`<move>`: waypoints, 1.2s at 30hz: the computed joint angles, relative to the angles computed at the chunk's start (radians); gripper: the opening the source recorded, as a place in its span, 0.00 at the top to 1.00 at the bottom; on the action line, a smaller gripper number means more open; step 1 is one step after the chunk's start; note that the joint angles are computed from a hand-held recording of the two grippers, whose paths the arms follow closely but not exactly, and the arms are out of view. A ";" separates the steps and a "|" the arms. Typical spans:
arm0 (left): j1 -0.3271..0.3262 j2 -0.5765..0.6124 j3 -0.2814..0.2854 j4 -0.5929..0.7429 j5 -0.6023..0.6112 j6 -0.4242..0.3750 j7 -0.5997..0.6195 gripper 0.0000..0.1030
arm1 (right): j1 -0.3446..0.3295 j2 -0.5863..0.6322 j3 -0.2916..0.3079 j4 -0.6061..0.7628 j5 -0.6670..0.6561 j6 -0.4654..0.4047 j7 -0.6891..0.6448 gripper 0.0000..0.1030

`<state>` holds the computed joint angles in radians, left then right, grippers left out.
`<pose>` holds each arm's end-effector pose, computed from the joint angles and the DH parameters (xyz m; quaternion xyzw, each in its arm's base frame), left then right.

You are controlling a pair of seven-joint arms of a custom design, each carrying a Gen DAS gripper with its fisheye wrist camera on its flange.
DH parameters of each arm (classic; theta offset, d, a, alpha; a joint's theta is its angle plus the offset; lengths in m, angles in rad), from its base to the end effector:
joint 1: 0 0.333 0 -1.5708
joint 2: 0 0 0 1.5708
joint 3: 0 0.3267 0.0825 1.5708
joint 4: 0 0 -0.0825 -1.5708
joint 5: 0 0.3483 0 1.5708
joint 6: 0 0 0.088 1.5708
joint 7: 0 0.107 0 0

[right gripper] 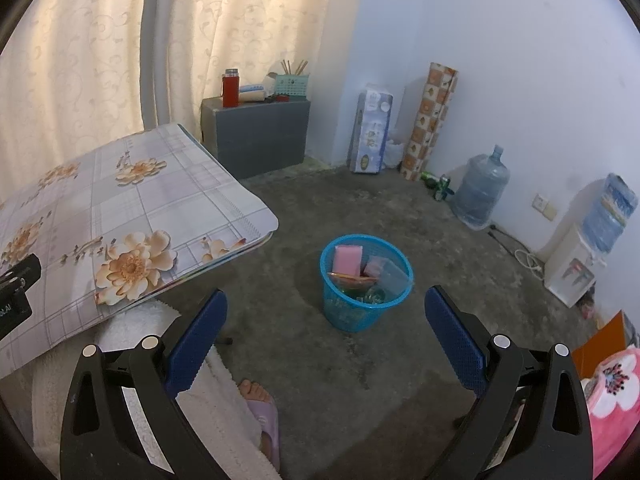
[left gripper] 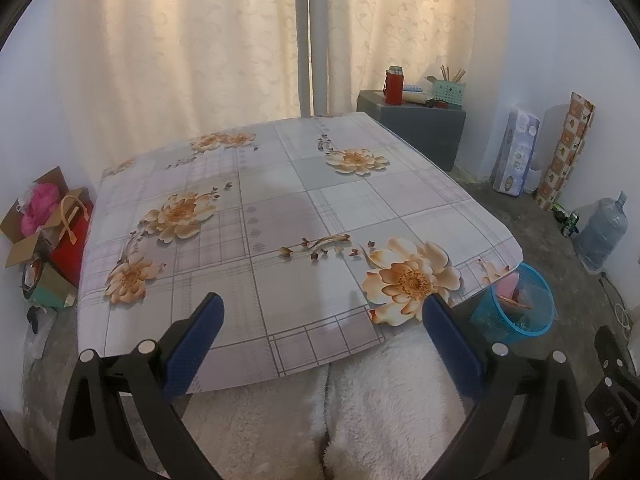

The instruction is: Collect trash

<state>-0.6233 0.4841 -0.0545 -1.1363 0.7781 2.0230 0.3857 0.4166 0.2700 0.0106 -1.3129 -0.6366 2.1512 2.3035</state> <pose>0.5779 -0.3988 0.6009 -0.7405 0.5387 -0.2353 0.3258 0.6002 0.2450 0.6693 -0.6126 0.6819 -0.3461 0.1999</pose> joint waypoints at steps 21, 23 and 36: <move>-0.012 0.027 0.008 0.045 -0.028 -0.009 0.044 0.05 | -0.009 -0.010 0.001 -0.022 0.003 0.008 0.013 0.08; -0.013 0.027 0.008 0.045 -0.029 -0.010 0.044 0.05 | -0.008 -0.010 0.001 -0.021 0.000 0.006 0.014 0.08; -0.015 0.028 0.008 0.045 -0.031 -0.009 0.041 0.05 | -0.007 -0.009 0.001 -0.019 -0.001 0.005 0.013 0.08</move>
